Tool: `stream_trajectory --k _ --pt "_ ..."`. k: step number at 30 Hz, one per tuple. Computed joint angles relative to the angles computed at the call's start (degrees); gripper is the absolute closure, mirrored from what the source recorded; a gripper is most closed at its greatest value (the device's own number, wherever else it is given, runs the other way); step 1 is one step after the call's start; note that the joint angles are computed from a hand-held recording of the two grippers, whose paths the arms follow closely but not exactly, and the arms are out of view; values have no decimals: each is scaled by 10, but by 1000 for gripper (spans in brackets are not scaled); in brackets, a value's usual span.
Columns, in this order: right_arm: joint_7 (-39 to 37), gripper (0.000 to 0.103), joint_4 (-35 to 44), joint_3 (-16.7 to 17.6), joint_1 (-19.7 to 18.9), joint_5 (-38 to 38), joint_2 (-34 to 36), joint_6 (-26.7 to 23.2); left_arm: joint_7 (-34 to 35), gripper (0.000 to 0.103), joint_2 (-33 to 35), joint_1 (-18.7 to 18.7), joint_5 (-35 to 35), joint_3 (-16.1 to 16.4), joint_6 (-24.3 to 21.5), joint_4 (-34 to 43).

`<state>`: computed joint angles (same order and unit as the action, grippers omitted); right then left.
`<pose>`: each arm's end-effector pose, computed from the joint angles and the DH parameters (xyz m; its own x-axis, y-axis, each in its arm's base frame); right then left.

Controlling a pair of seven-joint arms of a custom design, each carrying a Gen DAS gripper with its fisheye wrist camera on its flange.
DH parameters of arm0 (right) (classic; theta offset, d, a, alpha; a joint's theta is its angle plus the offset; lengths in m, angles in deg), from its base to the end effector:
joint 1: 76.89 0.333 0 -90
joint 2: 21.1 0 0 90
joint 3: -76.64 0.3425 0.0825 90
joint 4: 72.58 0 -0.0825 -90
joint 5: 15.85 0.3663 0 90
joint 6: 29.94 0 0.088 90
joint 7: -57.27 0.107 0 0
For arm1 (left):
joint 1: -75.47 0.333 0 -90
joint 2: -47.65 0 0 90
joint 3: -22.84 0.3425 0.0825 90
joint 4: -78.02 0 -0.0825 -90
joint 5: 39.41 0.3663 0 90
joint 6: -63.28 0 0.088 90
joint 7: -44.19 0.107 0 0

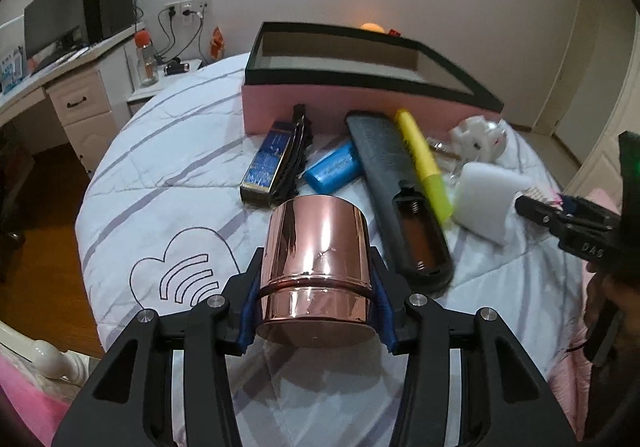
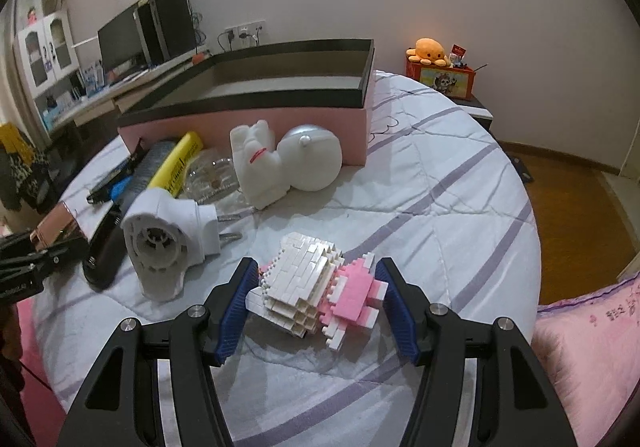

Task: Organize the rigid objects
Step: 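Carry the copper cup and block figure over the box and release them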

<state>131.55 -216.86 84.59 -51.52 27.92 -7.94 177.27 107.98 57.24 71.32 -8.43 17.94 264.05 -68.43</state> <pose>0.4508 0.1892 0.3239 0.0491 -0.9935 -0.1025 -0.7093 0.0375 -0.7039 0.4691 -0.1368 0.3359 -0.3132 -0.9429 0.1132 -0.7196 0.1578 -0.6763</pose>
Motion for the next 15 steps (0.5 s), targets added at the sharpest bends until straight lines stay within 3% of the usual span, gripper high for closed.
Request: stream_trajectory --k 7,15 --pt "12 41 -7 5 -3 -18 -15 4 -29 56 -17 22 44 -15 17 1" --pt "-13 41 -2 2 8 -7 -31 14 -44 56 -32 22 65 -19 19 17"
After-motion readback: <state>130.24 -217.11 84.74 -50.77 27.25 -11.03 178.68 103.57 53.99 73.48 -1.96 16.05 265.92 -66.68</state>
